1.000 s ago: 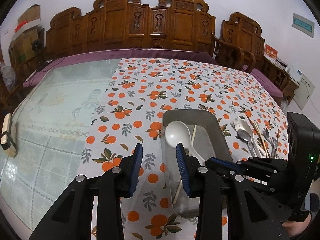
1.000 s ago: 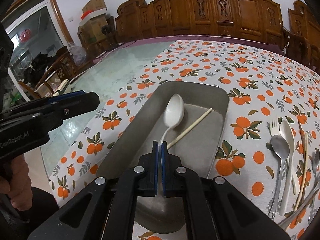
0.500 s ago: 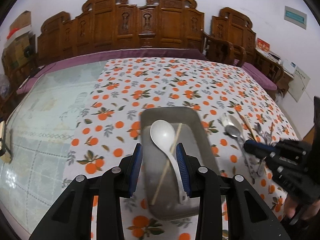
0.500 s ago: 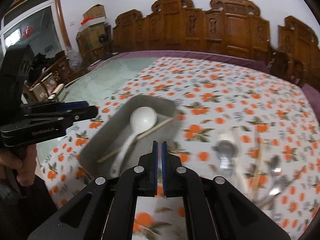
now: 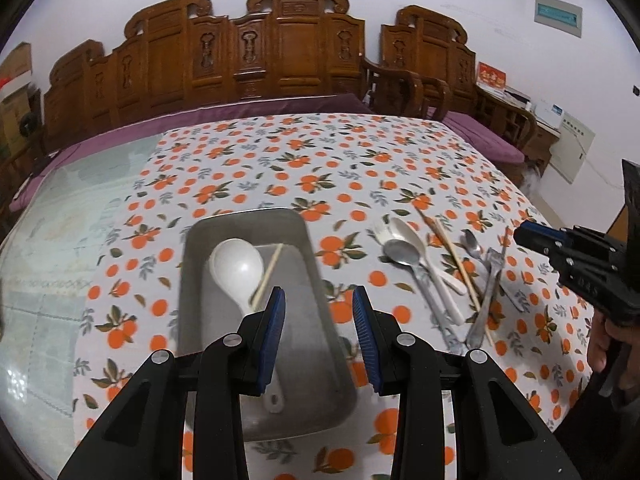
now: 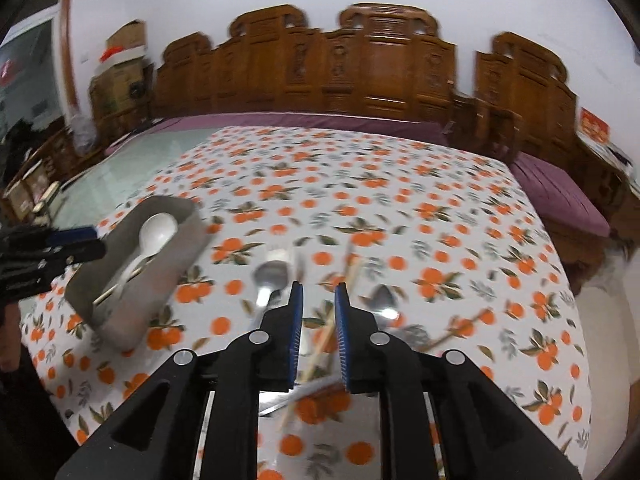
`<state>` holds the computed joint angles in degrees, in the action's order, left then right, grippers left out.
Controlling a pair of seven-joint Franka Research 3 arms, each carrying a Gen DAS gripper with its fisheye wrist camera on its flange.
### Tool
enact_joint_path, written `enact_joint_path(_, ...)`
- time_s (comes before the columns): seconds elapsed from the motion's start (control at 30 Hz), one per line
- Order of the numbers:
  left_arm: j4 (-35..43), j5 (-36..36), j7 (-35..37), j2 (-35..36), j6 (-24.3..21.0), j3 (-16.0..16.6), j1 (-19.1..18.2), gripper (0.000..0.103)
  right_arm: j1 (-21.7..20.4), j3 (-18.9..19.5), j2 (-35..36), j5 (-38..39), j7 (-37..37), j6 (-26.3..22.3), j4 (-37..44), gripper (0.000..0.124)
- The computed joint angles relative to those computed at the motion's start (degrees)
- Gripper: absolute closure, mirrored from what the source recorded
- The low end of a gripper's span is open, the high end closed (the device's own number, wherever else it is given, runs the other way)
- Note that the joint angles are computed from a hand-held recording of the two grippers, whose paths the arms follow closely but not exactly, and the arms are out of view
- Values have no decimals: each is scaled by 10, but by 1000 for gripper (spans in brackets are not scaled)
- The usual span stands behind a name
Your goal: Organize utensils
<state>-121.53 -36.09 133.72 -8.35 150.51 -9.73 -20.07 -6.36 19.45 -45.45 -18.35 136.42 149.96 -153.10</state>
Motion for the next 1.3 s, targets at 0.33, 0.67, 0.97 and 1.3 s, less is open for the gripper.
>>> enact_joint_path(0.33,-22,-8,4,-11,14,-8,-23,70,2,-25,-35,42,30,-18,-60,90)
enact_joint_path(0.67,-38,1,0,-11,24,-11,-40,70,16,-38,17,64,25,5,-61,90)
enact_joint_path(0.97,-43,12,-9,-9,29,-16,-45,70,11,-35,58,66,30,18,-45,90)
enact_joint_path(1.3,-50,26,-17,-8,36,-18,-51,70,-19,-16,107,30,106,41,-25,82)
